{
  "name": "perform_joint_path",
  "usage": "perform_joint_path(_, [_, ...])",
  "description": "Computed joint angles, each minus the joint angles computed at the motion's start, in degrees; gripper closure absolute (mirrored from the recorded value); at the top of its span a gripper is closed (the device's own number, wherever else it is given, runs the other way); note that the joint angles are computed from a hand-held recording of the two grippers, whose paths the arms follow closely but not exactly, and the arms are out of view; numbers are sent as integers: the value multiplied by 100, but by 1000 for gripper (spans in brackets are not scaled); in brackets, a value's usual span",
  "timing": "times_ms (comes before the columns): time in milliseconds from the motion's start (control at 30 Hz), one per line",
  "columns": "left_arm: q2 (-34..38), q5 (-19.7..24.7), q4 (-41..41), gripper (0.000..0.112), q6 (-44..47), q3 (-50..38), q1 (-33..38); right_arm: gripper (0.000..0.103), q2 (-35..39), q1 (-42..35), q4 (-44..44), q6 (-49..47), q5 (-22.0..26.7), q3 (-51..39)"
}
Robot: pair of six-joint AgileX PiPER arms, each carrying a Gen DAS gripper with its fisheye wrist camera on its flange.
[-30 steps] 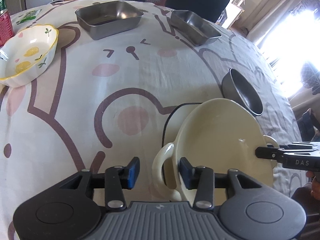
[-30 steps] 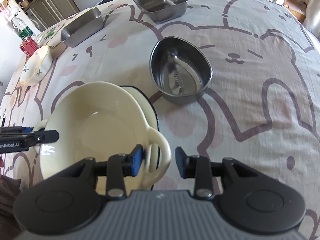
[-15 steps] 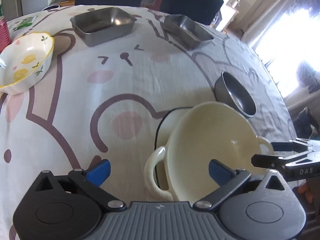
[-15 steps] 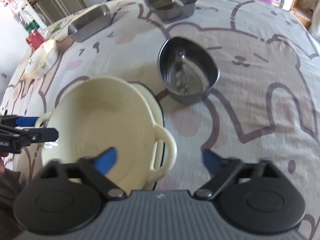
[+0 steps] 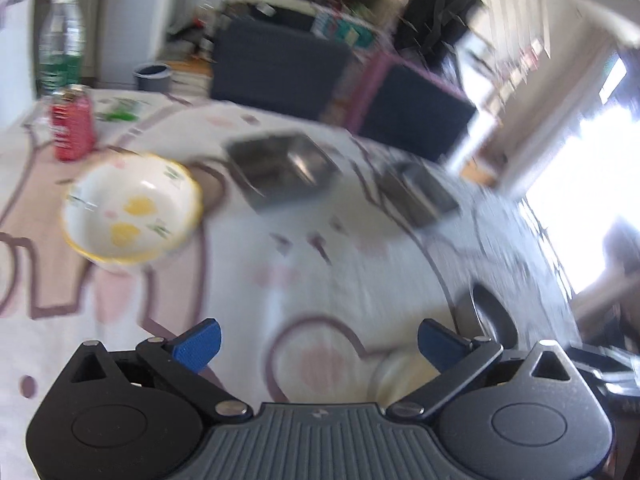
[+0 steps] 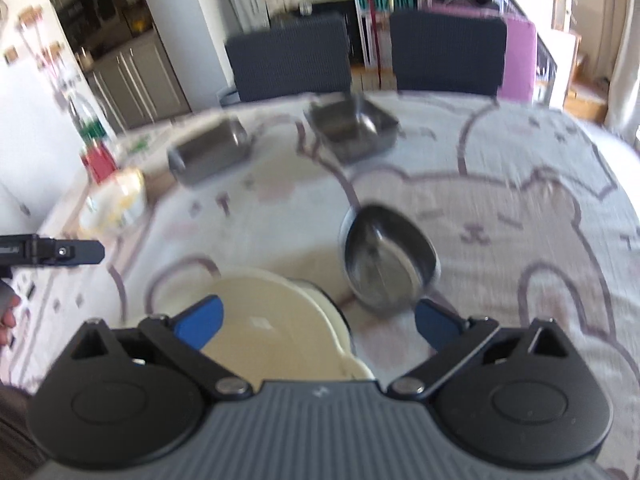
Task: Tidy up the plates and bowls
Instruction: 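Move both open grippers to the yellow-rimmed lemon-print bowl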
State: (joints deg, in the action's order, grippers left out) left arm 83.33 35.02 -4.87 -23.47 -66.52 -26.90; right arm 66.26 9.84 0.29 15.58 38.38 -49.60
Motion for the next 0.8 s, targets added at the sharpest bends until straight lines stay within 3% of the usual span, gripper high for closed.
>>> perform_joint_path(200, [-199,-350,337,9,-494,146,749,0,412,628,-441,866,-711,-495])
perform_joint_path(267, [-221,-442,218,9,-365,170,1020,0,740,894,-720,1191,-723,-838])
perform_joint_path(467, [-41,-397,1073,9,-709,31,1529,0,2026,1531,-891,1442,-712,-2045])
perform_joint_path(533, [60,-455,1001,9,-661,35,1755,0,2507,1711,-836,1362,-667,-2546])
perform_joint_path(700, [499,-514,683,9,-485,-151,2274,0,3740,1773,628,258,-301,-4027])
perform_joint_path(800, [751,-534,438,11,-238,-284,2507,11,4468,1783,1255,50,-200,-4863])
